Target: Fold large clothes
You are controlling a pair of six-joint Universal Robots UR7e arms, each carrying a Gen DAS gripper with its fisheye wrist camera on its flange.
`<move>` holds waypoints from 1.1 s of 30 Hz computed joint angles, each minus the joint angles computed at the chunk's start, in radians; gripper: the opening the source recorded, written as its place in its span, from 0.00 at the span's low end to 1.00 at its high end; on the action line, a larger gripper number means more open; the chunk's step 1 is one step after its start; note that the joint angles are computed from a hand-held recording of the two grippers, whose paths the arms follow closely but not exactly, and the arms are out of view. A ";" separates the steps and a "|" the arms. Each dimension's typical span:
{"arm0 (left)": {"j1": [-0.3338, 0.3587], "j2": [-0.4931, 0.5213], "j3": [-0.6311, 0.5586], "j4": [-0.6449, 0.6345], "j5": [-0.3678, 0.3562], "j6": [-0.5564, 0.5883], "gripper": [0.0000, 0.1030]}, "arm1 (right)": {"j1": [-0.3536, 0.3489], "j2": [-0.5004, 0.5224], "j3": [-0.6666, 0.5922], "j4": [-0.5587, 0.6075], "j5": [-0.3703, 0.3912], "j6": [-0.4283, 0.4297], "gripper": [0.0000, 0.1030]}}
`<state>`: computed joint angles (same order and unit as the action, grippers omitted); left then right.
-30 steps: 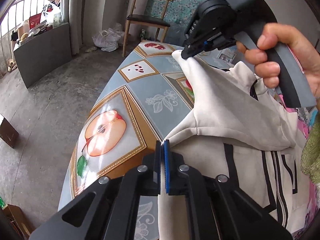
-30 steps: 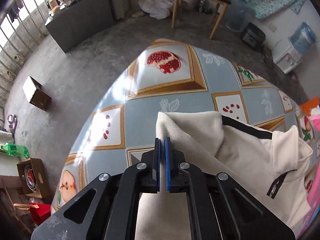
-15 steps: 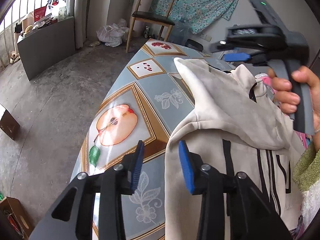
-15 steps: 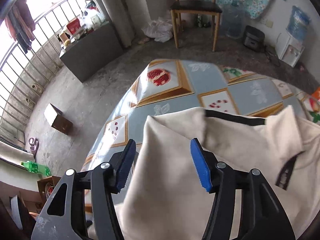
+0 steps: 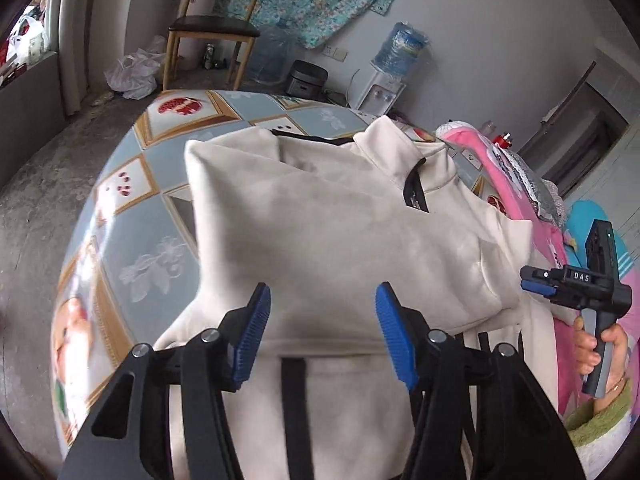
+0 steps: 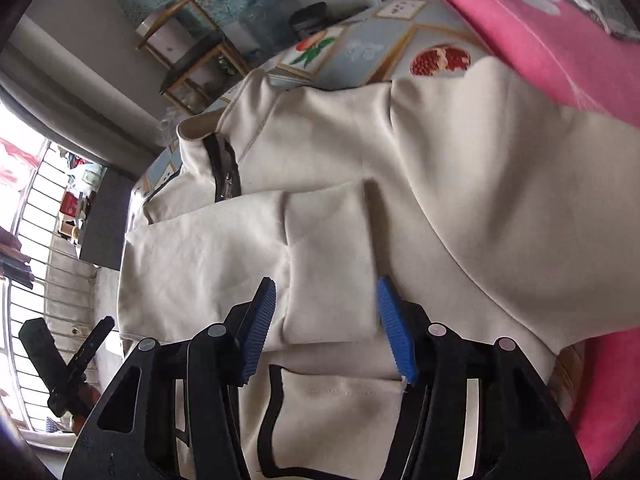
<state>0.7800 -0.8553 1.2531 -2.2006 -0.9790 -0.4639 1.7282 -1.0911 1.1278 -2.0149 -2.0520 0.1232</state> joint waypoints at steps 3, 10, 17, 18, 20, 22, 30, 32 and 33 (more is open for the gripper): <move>0.014 0.065 -0.071 0.062 0.023 -0.018 0.52 | -0.011 0.014 -0.004 0.001 -0.017 -0.014 0.37; 0.017 0.079 -0.042 0.034 0.073 -0.043 0.52 | 0.012 0.003 0.054 -0.088 -0.110 -0.127 0.04; -0.006 0.111 -0.095 0.034 0.089 0.016 0.52 | 0.015 -0.023 0.082 -0.192 -0.146 -0.194 0.04; -0.007 0.118 -0.103 0.053 0.099 0.012 0.52 | 0.003 -0.020 0.077 -0.170 -0.137 -0.177 0.04; -0.005 0.126 -0.109 0.094 0.114 -0.001 0.52 | -0.011 -0.022 0.091 -0.162 -0.134 -0.173 0.04; -0.002 0.124 -0.103 0.122 0.122 -0.019 0.52 | -0.003 -0.030 0.111 -0.188 -0.155 -0.190 0.08; 0.005 0.112 -0.104 0.075 0.114 -0.027 0.52 | 0.056 0.012 0.095 -0.246 -0.183 -0.325 0.27; 0.014 0.135 -0.141 0.144 0.113 -0.067 0.52 | 0.045 0.035 0.088 -0.205 -0.198 -0.303 0.28; 0.012 0.138 -0.135 0.139 0.130 -0.059 0.52 | 0.038 0.039 0.092 -0.196 -0.203 -0.294 0.29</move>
